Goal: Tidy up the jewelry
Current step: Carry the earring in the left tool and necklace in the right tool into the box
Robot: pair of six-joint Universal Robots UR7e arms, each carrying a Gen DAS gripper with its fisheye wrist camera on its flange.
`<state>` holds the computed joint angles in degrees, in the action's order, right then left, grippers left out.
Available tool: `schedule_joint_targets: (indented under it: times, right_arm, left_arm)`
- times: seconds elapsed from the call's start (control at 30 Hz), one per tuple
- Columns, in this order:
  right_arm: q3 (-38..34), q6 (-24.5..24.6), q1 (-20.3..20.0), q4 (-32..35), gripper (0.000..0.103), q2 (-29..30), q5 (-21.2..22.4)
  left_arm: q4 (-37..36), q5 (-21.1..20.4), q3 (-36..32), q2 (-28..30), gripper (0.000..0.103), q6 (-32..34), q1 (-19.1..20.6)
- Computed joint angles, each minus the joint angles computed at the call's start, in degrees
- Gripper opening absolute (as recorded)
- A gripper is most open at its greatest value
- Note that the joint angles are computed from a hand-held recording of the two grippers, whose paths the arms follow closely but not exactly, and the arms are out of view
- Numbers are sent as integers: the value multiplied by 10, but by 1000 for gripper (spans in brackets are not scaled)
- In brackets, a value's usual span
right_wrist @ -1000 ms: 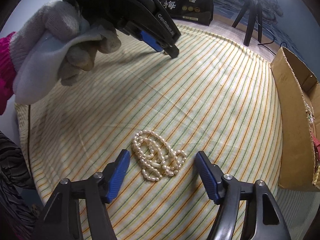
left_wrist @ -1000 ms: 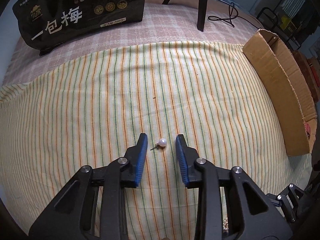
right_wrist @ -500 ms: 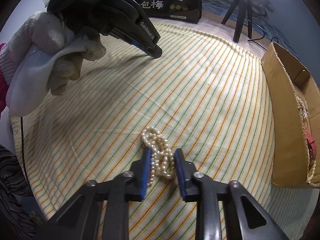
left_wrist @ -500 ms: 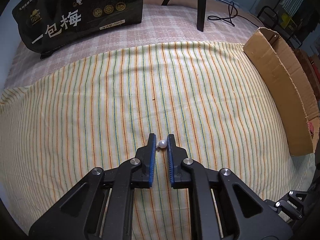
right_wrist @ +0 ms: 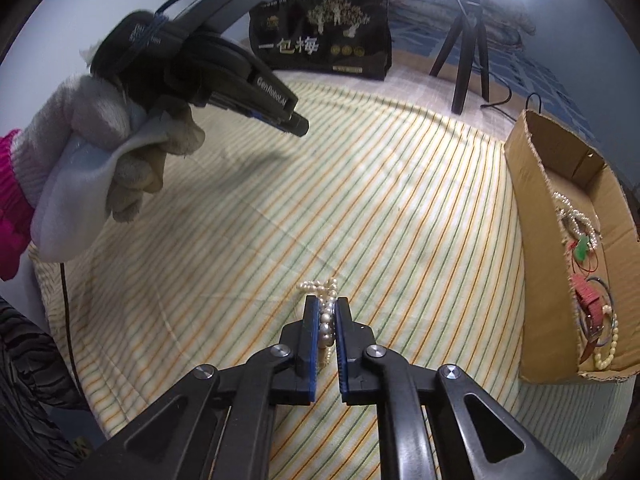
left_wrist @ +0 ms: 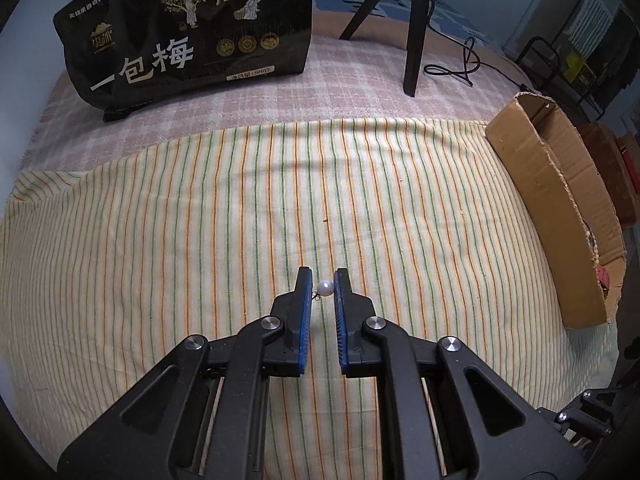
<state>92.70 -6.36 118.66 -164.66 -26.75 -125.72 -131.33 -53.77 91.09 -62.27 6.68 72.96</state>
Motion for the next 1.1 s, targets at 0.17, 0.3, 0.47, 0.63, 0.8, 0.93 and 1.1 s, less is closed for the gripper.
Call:
schedule_joint_targets:
  times: [0.17,0.3,0.47,0.63,0.8,0.93,1.1]
  right_arm:
    - [2,-2,2,-13,5,-5,3]
    - [2,-3,3,-27,5,-11,7]
    - [3,-6,8,-50,5,-23,8]
    - [10,-9,10,-76,5,-40,6]
    - [17,-11,9,-104,5,-60,1]
    - [25,-11,5,-131,5,-79,-8]
    - [39,-6,-2,-163,5,-105,-23]
  left_arm:
    - [-9,-2,9,-8,9,3,-5]
    - [-16,-11,11,-15,9,3,-9]
    - [-21,-28,8,-21,9,-2,-18]
    - [-29,-41,4,-20,9,-2,-32]
    - [-45,-60,5,-22,9,-1,-44]
    - [-60,-69,7,-23,9,2,-55]
    - [-76,-76,10,-19,9,8,-67]
